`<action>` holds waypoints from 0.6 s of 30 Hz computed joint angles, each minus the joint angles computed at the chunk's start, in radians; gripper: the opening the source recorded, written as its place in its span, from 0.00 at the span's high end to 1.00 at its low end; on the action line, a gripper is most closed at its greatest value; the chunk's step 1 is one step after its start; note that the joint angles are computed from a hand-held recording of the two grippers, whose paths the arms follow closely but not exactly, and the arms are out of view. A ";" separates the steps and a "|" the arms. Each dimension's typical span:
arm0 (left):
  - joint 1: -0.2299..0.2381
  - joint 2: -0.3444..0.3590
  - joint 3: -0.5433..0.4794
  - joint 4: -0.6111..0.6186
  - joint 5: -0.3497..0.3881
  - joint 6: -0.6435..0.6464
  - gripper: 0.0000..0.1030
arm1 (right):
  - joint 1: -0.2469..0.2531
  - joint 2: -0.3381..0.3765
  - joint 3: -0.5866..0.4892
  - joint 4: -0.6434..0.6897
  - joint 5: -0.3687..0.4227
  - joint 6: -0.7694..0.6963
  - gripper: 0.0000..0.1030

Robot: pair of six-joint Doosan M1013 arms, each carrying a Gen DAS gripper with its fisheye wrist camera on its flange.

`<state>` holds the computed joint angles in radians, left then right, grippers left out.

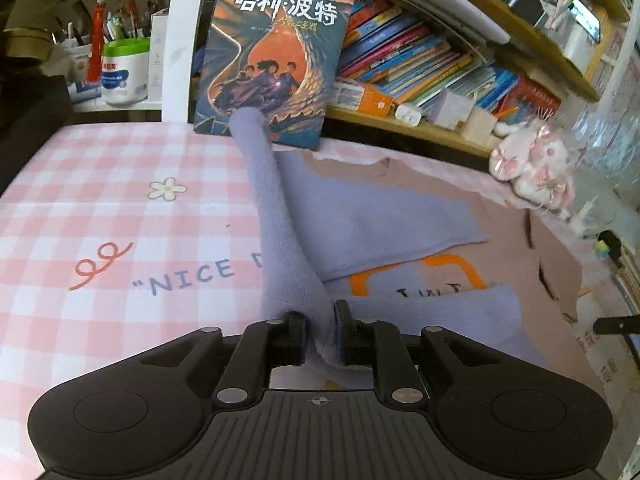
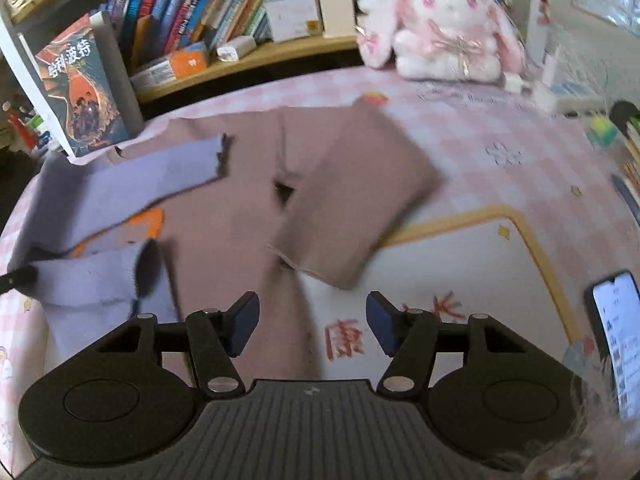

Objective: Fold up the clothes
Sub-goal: 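Lower the sweater flat onto the mat and open both tools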

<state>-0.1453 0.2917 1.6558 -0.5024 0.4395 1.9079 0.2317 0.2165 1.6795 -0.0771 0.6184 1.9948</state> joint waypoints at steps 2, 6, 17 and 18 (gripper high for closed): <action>-0.022 -0.023 0.019 0.155 -0.035 -0.141 0.77 | -0.001 -0.006 0.013 0.018 -0.001 -0.012 0.44; -0.050 -0.074 0.075 0.200 -0.087 -0.176 0.46 | 0.003 -0.009 0.031 0.077 0.001 -0.078 0.44; -0.069 -0.029 0.051 -0.087 -0.007 -0.108 0.39 | 0.019 0.018 0.018 0.174 0.032 -0.386 0.86; -0.072 -0.022 0.046 -0.055 -0.005 -0.158 0.43 | 0.009 0.018 0.018 0.218 0.039 -0.429 0.88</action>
<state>-0.2178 0.2701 1.7016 -0.5579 0.4347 1.7496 0.2405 0.2342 1.6975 0.1404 0.6573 1.5654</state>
